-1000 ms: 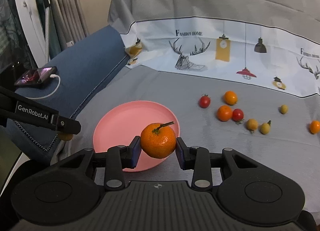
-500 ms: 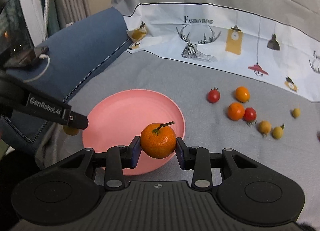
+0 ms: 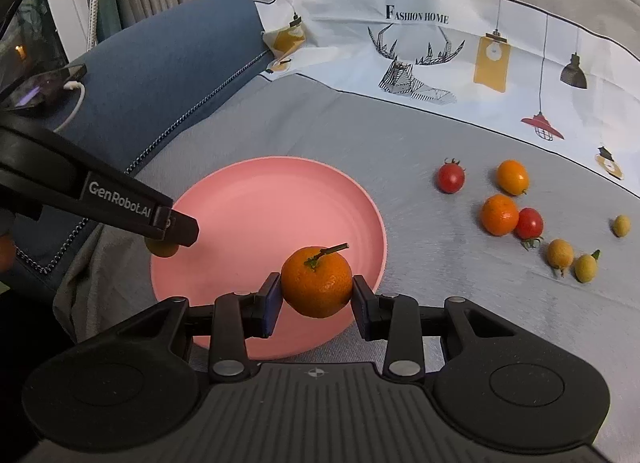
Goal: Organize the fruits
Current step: 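Carry both fruits to the pink plate and open both tools to release, then withdraw both tools from the pink plate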
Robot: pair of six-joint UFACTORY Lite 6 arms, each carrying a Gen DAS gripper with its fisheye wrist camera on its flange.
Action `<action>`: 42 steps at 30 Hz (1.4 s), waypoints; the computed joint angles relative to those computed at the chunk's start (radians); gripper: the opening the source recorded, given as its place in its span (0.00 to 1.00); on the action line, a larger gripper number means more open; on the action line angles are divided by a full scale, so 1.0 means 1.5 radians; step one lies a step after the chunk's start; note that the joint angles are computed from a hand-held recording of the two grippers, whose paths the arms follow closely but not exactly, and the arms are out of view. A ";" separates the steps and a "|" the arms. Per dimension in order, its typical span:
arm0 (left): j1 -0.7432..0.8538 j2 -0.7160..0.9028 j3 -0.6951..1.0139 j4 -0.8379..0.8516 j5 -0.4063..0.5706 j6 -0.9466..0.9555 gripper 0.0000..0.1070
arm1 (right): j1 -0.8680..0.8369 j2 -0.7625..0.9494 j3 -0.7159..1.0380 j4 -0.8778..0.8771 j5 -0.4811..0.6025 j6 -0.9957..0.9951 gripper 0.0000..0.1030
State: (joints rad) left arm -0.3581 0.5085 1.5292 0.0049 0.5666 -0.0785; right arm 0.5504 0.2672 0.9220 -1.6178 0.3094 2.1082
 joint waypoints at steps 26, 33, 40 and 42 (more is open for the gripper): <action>-0.041 -0.062 -0.088 0.179 -0.071 -0.128 0.96 | 0.013 -0.012 0.018 0.091 0.002 -0.133 0.91; -0.059 -0.241 -0.243 0.261 -0.022 -0.249 0.96 | 0.102 -0.174 -0.096 0.260 0.094 -0.161 0.95; -0.080 -0.423 -0.360 0.286 0.024 -0.297 0.96 | 0.233 -0.294 -0.130 0.324 0.256 -0.153 0.97; -0.092 -0.468 -0.381 0.290 0.037 -0.308 0.96 | 0.271 -0.316 -0.129 0.330 0.299 -0.152 0.98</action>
